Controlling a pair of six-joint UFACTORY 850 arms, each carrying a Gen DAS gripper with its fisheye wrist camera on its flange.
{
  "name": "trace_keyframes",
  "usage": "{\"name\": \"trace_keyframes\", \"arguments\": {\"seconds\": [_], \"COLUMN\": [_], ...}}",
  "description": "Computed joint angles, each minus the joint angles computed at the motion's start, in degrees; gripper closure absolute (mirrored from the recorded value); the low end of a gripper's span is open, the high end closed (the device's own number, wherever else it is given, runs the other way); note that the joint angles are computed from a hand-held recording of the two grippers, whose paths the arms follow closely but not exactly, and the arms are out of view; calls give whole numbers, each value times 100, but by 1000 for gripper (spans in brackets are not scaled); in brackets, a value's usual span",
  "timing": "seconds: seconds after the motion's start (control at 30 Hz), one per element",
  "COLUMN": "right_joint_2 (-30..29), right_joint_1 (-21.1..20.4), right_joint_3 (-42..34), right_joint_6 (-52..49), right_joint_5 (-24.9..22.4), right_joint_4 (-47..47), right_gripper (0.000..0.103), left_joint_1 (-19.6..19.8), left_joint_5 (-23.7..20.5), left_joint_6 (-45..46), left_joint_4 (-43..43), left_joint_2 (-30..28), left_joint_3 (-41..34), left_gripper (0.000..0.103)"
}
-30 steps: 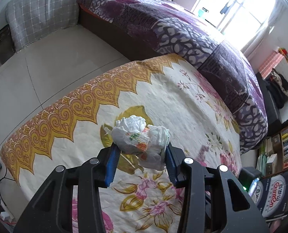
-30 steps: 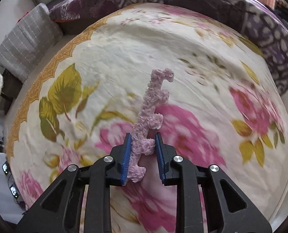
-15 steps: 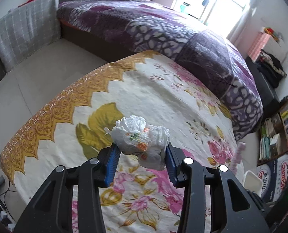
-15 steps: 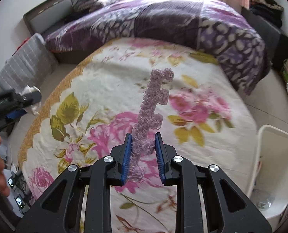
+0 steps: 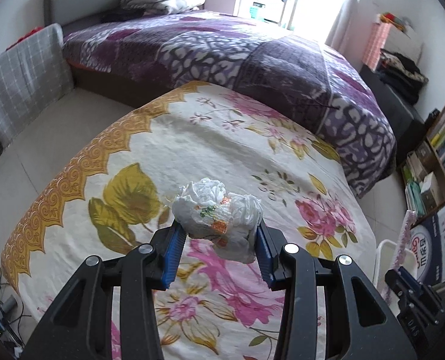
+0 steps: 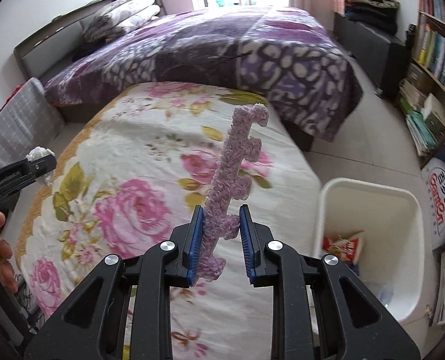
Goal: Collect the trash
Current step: 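Carry the pink foam strip into the bin with the right tool and release it, then lower the white plastic bag into the bin and open the left tool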
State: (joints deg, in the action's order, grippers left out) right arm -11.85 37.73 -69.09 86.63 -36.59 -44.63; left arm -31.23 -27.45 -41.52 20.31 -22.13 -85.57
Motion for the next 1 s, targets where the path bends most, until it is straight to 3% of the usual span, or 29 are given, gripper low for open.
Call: {"name": "trace_keyframes", "arguments": {"seconds": [0.33, 0.8, 0.87, 1.0], "right_joint_2": [530, 1159, 1241, 1471], "right_joint_1": [-270, -662, -731, -907], "right_joint_3": [783, 1519, 1606, 1856], "right_joint_6": [511, 890, 916, 1115], "right_joint_5": [-29, -637, -773, -924], "right_joint_4": [-86, -13, 81, 260], "right_gripper": [80, 78, 76, 54], "left_joint_1": [-436, -1179, -1282, -1484], "left_joint_5": [-92, -100, -85, -55], "left_joint_6": [-9, 694, 915, 1403], "left_joint_4": [332, 41, -136, -559], "left_joint_2": [-287, -828, -906, -1070], "left_joint_3": [-209, -852, -942, -1157], "left_gripper": [60, 60, 60, 60]}}
